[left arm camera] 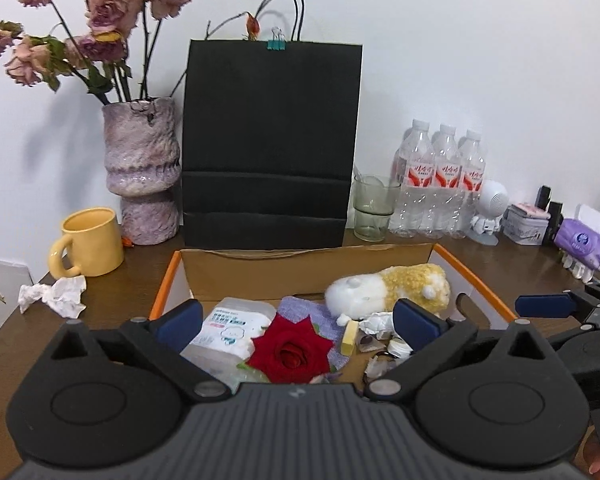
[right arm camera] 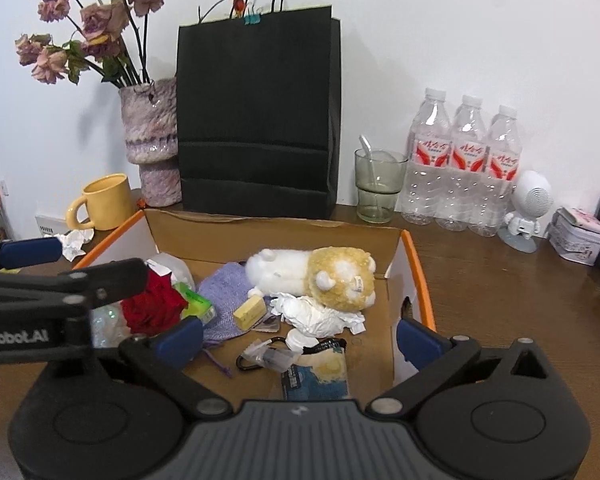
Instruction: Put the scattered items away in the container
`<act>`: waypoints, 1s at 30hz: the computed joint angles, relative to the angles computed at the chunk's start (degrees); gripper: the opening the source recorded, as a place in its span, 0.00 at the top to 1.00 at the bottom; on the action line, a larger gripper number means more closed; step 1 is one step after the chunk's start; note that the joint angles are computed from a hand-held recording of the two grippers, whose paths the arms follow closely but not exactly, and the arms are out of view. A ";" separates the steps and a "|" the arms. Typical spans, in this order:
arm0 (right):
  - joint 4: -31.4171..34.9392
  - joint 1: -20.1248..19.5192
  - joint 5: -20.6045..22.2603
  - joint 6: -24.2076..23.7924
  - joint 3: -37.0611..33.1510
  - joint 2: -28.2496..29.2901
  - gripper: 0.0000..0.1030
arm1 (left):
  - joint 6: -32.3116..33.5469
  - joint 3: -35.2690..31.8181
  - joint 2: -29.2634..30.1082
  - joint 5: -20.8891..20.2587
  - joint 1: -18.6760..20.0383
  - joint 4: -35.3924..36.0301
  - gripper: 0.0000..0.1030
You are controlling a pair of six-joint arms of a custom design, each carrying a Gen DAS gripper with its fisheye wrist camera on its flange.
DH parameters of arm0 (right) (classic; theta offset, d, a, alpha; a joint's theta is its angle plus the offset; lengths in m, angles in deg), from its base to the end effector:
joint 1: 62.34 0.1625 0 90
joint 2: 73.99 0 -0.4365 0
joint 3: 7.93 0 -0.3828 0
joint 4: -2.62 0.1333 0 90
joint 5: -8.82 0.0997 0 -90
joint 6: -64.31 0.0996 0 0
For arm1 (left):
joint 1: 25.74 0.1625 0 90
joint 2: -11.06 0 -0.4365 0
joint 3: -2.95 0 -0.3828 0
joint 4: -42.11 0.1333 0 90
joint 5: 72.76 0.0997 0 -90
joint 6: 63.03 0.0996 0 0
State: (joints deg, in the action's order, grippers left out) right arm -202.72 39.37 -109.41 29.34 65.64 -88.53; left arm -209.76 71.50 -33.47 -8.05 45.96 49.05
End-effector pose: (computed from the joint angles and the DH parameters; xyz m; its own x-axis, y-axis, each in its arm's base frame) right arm 0.2362 -0.7148 -0.0219 -0.7079 -0.1420 0.6919 -0.6325 0.5635 -0.5314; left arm -0.0487 -0.7072 0.1810 -0.7253 0.2145 -0.6542 0.6691 0.4434 -0.5964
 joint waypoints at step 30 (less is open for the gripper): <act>-19.79 7.05 -6.12 5.29 25.34 -7.00 0.00 | -2.62 30.49 -21.30 -8.30 -5.84 -11.58 0.00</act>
